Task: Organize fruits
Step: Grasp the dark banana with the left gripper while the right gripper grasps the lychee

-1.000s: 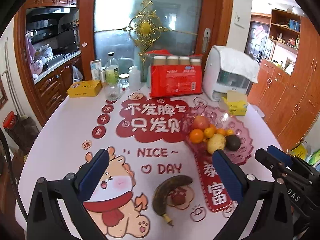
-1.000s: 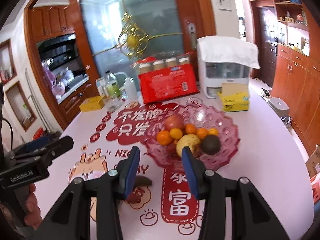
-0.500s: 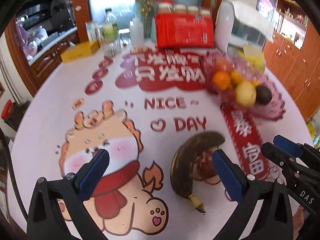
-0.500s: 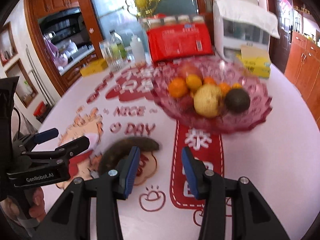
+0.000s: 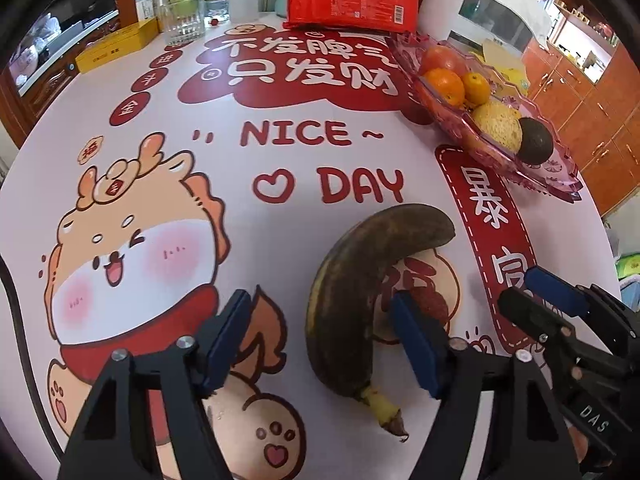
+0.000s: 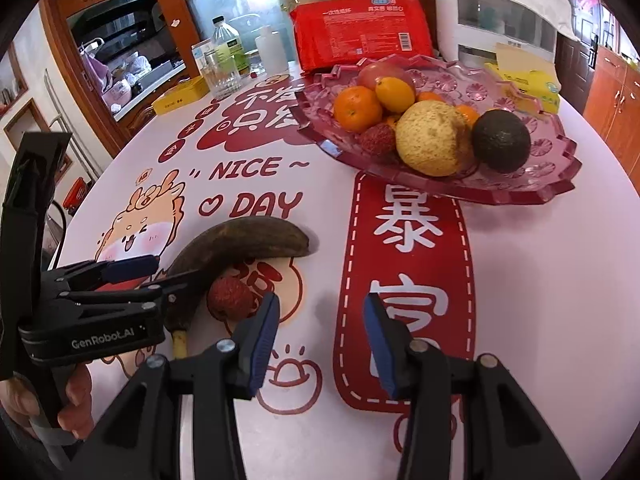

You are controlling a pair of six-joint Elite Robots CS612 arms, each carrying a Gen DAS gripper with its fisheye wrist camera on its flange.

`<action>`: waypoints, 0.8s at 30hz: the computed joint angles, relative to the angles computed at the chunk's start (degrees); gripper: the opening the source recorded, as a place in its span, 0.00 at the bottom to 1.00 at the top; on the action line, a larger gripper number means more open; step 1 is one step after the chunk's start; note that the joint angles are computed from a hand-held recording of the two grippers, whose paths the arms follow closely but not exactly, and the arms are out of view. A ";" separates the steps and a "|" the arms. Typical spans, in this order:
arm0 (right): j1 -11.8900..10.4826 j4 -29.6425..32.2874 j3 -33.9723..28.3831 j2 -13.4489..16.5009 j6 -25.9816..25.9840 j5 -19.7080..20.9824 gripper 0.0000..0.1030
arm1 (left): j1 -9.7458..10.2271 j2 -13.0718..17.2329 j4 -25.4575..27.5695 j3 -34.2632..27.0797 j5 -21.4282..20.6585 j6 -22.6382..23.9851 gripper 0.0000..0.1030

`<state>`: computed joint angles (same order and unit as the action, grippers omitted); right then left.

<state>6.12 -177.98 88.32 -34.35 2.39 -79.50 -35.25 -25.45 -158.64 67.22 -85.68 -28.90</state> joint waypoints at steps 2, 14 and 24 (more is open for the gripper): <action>0.03 0.04 -0.06 0.06 -0.40 0.15 0.43 | -0.03 0.13 0.06 -0.33 -0.01 -0.17 0.61; 0.19 0.52 -0.46 0.48 -2.70 1.10 0.43 | -0.67 1.66 2.57 -3.53 1.82 2.35 0.38; 0.64 2.74 -1.45 0.92 -5.16 3.21 0.43 | -0.30 -0.06 0.54 0.19 3.42 -0.61 0.33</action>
